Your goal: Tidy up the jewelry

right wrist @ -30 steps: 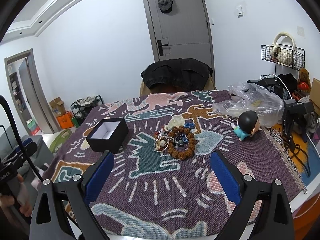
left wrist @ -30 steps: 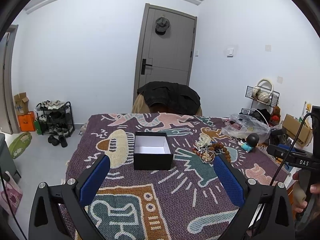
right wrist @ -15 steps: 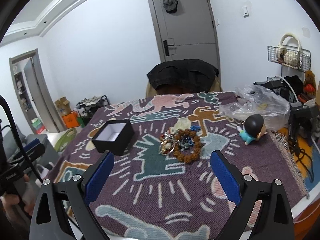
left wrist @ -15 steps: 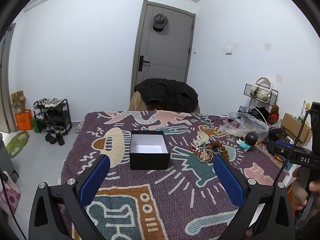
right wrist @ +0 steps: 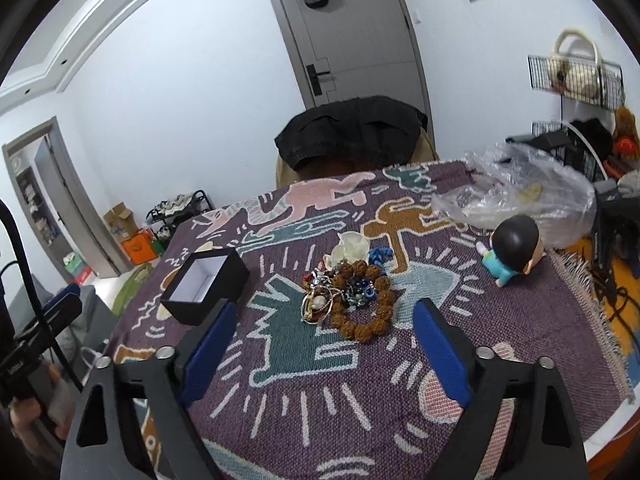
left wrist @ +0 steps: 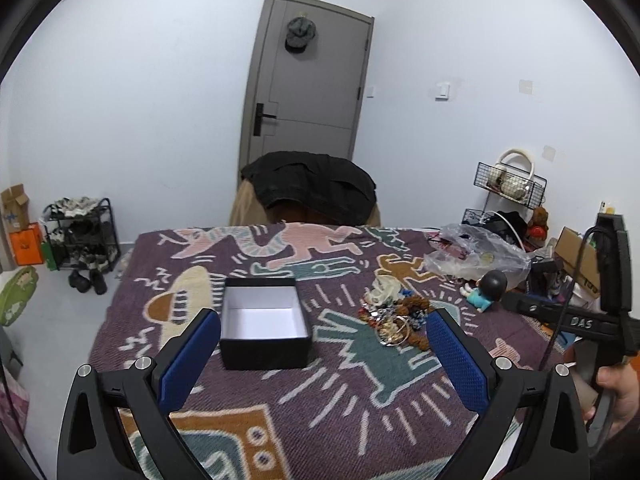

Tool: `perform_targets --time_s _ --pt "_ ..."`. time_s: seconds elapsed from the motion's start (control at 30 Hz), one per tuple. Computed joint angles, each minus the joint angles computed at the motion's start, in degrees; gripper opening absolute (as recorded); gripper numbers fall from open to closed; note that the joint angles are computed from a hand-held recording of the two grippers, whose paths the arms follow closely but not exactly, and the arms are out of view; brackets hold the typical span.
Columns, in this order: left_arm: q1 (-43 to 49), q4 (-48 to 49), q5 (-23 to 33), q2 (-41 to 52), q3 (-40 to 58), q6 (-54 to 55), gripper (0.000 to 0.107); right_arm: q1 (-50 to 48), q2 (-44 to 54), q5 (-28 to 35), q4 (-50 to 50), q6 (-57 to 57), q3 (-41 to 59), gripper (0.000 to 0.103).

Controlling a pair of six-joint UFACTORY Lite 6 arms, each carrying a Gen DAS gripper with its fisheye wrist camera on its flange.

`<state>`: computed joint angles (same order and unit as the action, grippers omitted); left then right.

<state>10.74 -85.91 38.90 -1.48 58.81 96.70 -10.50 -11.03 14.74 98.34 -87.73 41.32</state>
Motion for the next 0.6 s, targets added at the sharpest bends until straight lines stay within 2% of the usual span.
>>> perform_targets --time_s 0.03,0.1,0.17,0.37,0.6 --pt "-0.96 0.27 -0.38 1.07 0.94 -0.55 0.101 -1.06 1.86 1.03 -0.03 0.53 0.93 0.086" --pt "-3.27 1.28 -1.77 3.14 2.81 -1.72 0.098 -2.53 6.09 1.54 -0.52 2.22 3.39 0.076" --pt "-5.20 2.30 -2.89 5.17 4.44 -2.72 0.095 -3.73 11.05 1.82 -2.84 5.07 6.55 0.070" --pt "-10.78 5.56 -5.69 11.72 9.44 -6.29 0.085 -5.67 26.80 2.53 -9.94 13.66 17.05 0.066" --pt "-14.96 9.96 -7.22 19.45 16.00 -11.20 0.082 -5.97 37.27 3.64 -15.92 20.85 25.57 0.063"
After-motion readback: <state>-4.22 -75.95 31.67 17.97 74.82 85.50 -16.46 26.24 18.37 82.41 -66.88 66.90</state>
